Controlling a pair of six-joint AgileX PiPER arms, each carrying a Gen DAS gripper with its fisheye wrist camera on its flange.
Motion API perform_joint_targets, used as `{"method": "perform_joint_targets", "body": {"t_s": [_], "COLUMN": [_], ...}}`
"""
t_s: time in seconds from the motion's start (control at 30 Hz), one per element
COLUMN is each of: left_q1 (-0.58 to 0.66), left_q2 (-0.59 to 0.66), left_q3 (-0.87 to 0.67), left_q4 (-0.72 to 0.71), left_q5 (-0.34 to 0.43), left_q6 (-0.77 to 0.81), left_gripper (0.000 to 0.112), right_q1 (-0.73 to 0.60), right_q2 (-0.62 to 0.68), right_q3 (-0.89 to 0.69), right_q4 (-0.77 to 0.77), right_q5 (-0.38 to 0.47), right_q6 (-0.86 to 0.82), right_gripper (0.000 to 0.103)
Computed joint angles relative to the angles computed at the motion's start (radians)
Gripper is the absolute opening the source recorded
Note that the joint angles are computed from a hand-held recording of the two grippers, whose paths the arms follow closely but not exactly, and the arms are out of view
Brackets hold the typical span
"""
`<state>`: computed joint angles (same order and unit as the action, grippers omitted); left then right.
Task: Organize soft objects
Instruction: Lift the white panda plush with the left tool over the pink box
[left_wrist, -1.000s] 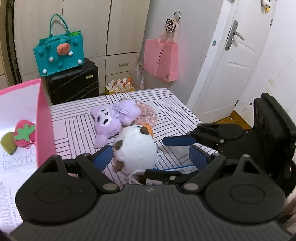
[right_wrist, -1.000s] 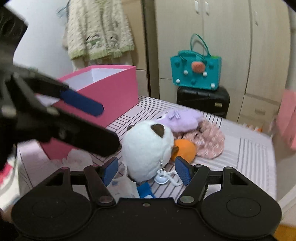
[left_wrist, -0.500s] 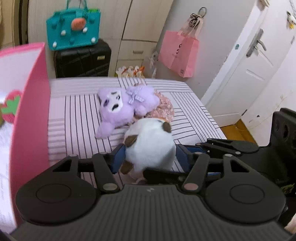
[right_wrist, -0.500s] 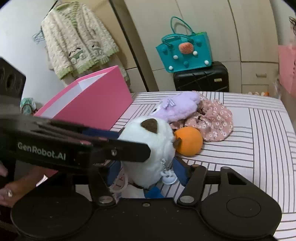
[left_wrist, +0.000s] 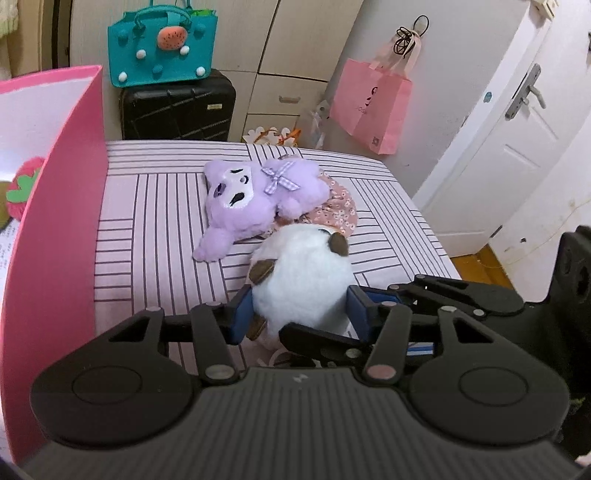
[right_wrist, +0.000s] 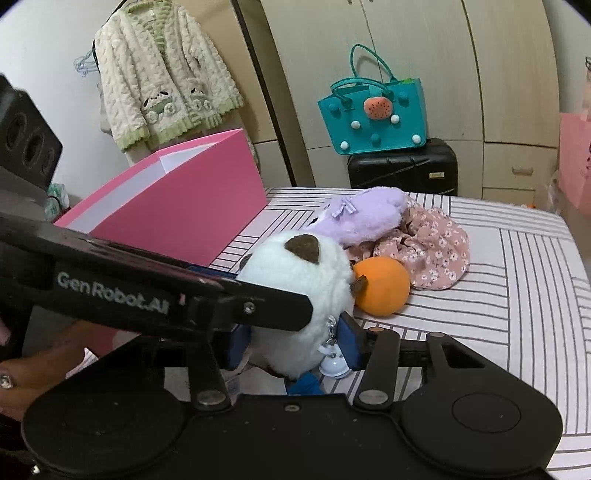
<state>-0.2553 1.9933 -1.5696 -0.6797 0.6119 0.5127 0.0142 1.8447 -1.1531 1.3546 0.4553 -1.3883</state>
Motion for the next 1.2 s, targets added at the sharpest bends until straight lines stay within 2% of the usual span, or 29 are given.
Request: {"method": "perform_joint_targets", "body": {"t_s": [0.13,0.33,0.5,0.7,0.8,0.97,1.07,1.2], "left_q1": [-0.001,0.016,0.02,0.051,0.067,0.108,0.138,0.181], "left_q2": [-0.023,-0.09,-0.151,-0.208,-0.237,-0.256,-0.279,-0.317], "left_q3": [0.003,0.043,0.073,0.063,0.038,-0.043,-0.069,-0.071], "left_q4": [0.003,-0.093,-0.119,-0.121,-0.094,-0.036,-0.008,-0.002], "left_q5": [0.004,0.001,-0.01,0.055,0.101,0.236,0.307,0.349], "left_q6": [0.011,0.119,0.175,0.191,0.164,0.092,0.057,0.062], "left_gripper": [0.053,0.053,0.053,0.052,0.052,0.052,0.052,0.052], "right_q1": [0.018,0.019,0.016,0.033,0.052,0.094,0.121,0.175], "right_q2": [-0.044,-0.129,-0.178,-0.233,-0.258,-0.277,-0.279,-0.288], "right_q3": [0.026,0.062,0.05,0.0,-0.044,-0.165,-0.225,-0.261], "right_q4": [0.013,0.069,0.023,-0.17,-0.32,-0.622,-0.705,-0.782], "right_q5": [-0.043,-0.059,-0.043,-0.016,0.004,0.119,0.191,0.208], "right_q6": [-0.044,-0.109,-0.08,0.089,0.232,0.547,0.654,0.715], "right_gripper": [0.054,0.054,0.054,0.054,0.054,0.054,0.054,0.054]}}
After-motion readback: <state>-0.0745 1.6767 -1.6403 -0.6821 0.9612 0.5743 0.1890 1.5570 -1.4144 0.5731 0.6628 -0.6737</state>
